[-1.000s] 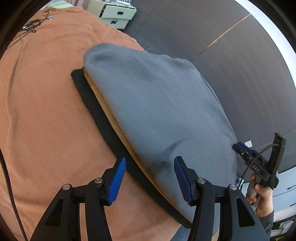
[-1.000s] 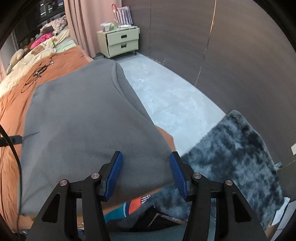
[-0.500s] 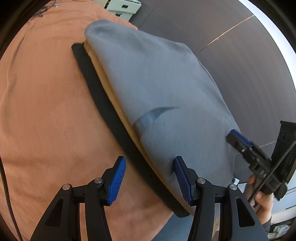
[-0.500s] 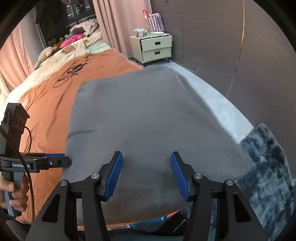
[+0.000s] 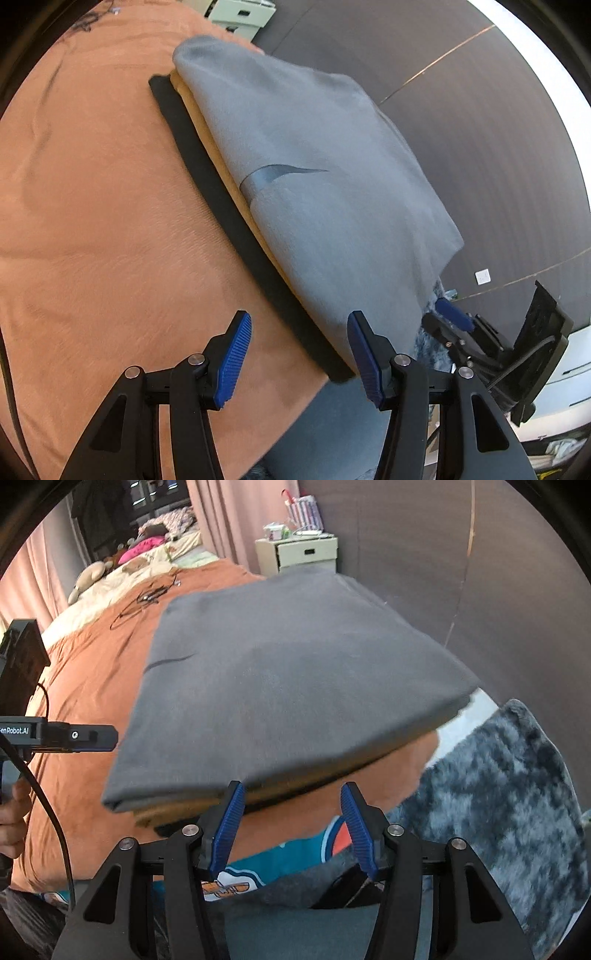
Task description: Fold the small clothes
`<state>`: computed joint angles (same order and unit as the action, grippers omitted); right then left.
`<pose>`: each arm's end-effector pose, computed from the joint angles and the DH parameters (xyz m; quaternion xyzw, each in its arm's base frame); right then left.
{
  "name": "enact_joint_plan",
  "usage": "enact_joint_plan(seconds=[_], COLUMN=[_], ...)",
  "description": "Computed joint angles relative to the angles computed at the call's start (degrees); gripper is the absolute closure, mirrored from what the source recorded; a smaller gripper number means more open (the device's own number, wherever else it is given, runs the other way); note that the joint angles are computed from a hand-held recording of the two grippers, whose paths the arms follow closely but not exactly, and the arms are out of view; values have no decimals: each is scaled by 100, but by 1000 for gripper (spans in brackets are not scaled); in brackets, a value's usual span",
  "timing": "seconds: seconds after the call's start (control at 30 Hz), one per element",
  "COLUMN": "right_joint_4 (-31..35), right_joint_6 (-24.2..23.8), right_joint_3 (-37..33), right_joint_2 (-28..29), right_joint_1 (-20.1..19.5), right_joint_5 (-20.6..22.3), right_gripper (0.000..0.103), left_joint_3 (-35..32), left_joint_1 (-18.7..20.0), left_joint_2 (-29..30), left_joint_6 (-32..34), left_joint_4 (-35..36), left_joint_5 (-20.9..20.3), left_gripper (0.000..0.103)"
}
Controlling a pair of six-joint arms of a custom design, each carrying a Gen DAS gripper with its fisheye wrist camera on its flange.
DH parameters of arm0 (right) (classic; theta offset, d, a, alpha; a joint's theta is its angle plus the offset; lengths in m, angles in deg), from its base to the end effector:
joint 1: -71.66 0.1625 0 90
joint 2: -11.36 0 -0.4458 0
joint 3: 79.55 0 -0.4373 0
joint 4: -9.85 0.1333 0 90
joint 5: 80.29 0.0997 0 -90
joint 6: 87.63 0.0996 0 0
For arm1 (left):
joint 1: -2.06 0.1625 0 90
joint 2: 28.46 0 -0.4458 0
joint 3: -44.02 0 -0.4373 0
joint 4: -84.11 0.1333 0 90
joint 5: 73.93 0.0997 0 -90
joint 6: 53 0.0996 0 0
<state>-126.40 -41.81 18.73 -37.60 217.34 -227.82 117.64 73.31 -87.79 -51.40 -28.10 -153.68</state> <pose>0.5848 -0.3396 0.1084 0.0881 -0.8719 0.3577 0.3225 -0.1024 -0.7715 0.3547 0.1695 0.9791 -0.0813 0.0779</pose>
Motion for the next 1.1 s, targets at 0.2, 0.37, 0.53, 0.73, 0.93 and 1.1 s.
enact_joint_plan(seconds=[0.2, 0.37, 0.53, 0.73, 0.93, 1.1], right_joint_4=[291, 751, 1144, 1440, 1431, 1479], right_joint_6=[607, 1195, 1771, 2033, 2181, 2320], right_joint_3=[-86, -292, -373, -552, -585, -661], right_joint_2=[4, 124, 222, 441, 568, 718], right_joint_1=[449, 850, 1279, 1662, 1986, 2301], right_joint_5=[-213, -358, -567, -644, -714, -702], right_gripper=[51, 47, 19, 5, 0, 0], left_joint_3=[546, 942, 1376, 2007, 2618, 3092], left_joint_1=[-173, -314, -472, -627, -782, -901], left_joint_2=[-624, -1212, -1777, -2604, -3419, -4086], left_joint_6=[208, 533, 799, 1220, 1573, 1622], left_joint_4=[-247, -438, -771, -1274, -1529, -1658], left_joint_5=[109, 225, 366, 663, 930, 1092], left_gripper=[45, 25, 13, 1, 1, 0])
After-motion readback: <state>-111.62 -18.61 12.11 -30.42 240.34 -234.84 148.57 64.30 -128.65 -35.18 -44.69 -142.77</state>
